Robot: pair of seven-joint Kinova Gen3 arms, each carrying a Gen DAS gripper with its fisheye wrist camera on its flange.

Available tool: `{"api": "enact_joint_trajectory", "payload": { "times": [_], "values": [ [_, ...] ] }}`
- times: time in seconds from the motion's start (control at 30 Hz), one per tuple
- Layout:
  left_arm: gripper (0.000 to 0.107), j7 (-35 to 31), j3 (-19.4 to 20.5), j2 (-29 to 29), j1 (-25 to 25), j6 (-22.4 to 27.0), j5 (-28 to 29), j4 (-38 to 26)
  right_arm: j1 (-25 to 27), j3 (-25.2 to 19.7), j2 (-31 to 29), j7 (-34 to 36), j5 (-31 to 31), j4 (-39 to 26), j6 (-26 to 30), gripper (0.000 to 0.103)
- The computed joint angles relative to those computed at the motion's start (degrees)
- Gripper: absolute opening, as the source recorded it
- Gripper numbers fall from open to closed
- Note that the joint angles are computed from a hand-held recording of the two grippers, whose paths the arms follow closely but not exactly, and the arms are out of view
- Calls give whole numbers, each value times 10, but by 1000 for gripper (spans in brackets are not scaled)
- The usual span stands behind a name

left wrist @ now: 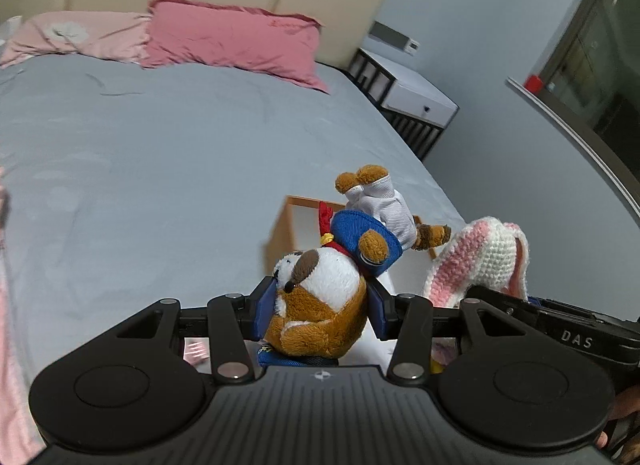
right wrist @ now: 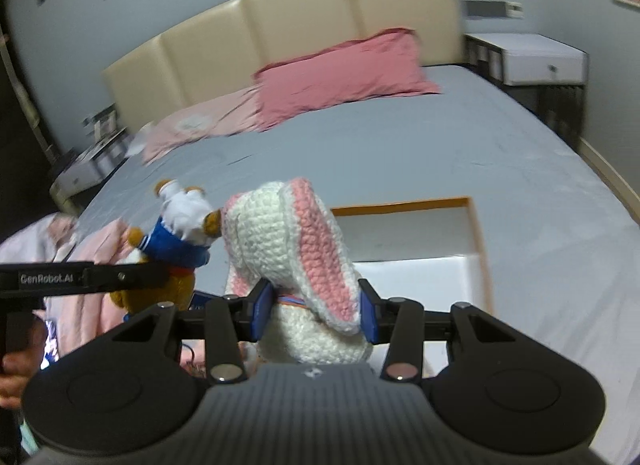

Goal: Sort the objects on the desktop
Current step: 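Grasp the plush bear with the left tool while the right carries the bunny, then release the bear and bunny into the orange box with both tools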

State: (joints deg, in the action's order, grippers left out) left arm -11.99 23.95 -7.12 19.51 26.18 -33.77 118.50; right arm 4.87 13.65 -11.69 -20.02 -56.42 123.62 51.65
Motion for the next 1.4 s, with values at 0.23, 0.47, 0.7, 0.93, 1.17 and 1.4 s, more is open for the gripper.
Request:
{"api": "enact_joint_trajectory", "payload": {
  "times": [0.23, 0.47, 0.7, 0.93, 1.17, 1.4],
  "values": [
    [54, -18, -28, 111, 49, 13, 2, -77, 28, 3, 59, 2, -27, -7, -27, 46],
    [54, -66, -58, 201, 81, 88, 59, -156, 67, -44, 147, -18, -37, -33, -13, 46],
    [55, -128, -91, 265, 117, 170, 102, -227, 40, -112, 205, -122, 56, -72, -76, 46],
    [56, -167, -135, 298, 167, 220, 118, -273, 19, -146, 261, -217, 170, -132, -57, 43],
    [51, -211, -165, 291, 181, 186, 153, -261, 29, -168, 293, -253, 212, -179, -5, 25],
    [51, -141, -203, 233, 212, 93, 101, -180, 20, -181, 271, -237, 224, -149, -54, 40]
  ]
}}
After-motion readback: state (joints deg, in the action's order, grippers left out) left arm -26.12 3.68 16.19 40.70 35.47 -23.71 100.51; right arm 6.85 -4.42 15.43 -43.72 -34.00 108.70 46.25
